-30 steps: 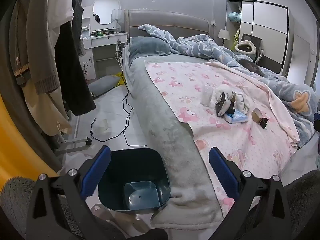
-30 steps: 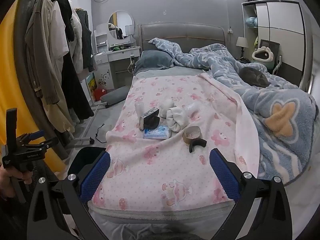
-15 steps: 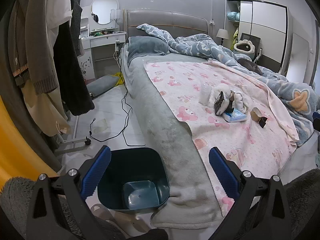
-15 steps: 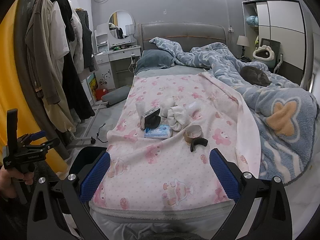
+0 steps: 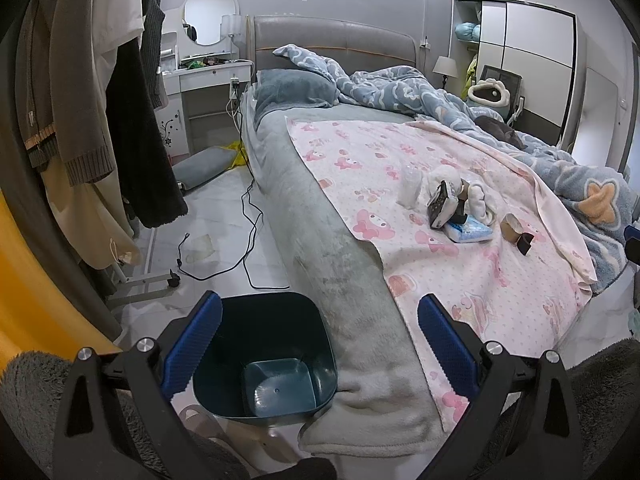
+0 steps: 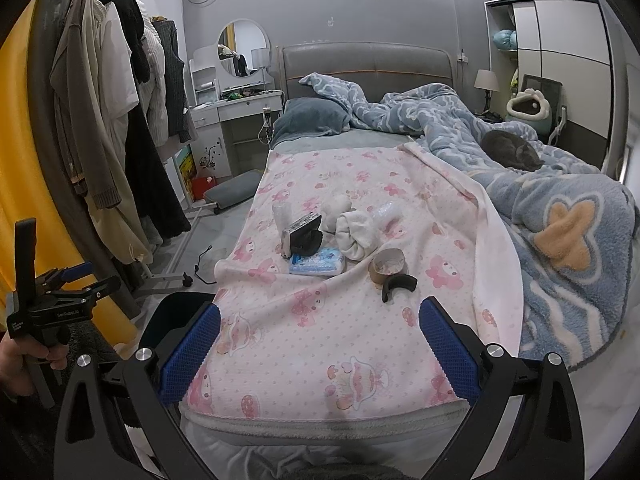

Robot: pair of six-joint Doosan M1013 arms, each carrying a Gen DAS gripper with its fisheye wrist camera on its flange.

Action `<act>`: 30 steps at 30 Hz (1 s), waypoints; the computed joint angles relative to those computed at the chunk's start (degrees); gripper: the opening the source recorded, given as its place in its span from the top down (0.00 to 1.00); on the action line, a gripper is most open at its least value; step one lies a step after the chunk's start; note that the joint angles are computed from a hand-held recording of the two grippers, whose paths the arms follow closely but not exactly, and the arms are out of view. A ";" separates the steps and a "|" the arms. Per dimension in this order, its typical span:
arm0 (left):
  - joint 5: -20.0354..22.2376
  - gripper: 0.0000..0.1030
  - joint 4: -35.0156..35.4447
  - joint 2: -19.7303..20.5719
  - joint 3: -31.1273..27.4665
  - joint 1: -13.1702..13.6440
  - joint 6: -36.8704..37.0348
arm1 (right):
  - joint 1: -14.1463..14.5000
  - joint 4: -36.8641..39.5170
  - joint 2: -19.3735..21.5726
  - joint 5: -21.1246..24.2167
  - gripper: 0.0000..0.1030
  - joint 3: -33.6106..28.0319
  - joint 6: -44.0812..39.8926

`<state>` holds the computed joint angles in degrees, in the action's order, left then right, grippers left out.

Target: Collect trash

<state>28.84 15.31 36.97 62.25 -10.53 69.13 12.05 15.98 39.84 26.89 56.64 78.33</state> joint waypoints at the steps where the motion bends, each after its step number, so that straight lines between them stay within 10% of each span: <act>1: 0.04 0.03 0.01 0.00 0.01 -0.02 -0.05 | 0.01 -0.03 0.00 0.04 0.03 -0.03 -0.02; 30: -0.19 0.03 -0.27 -0.16 0.82 -0.29 0.04 | 0.12 -0.10 0.24 0.42 0.03 -0.30 0.29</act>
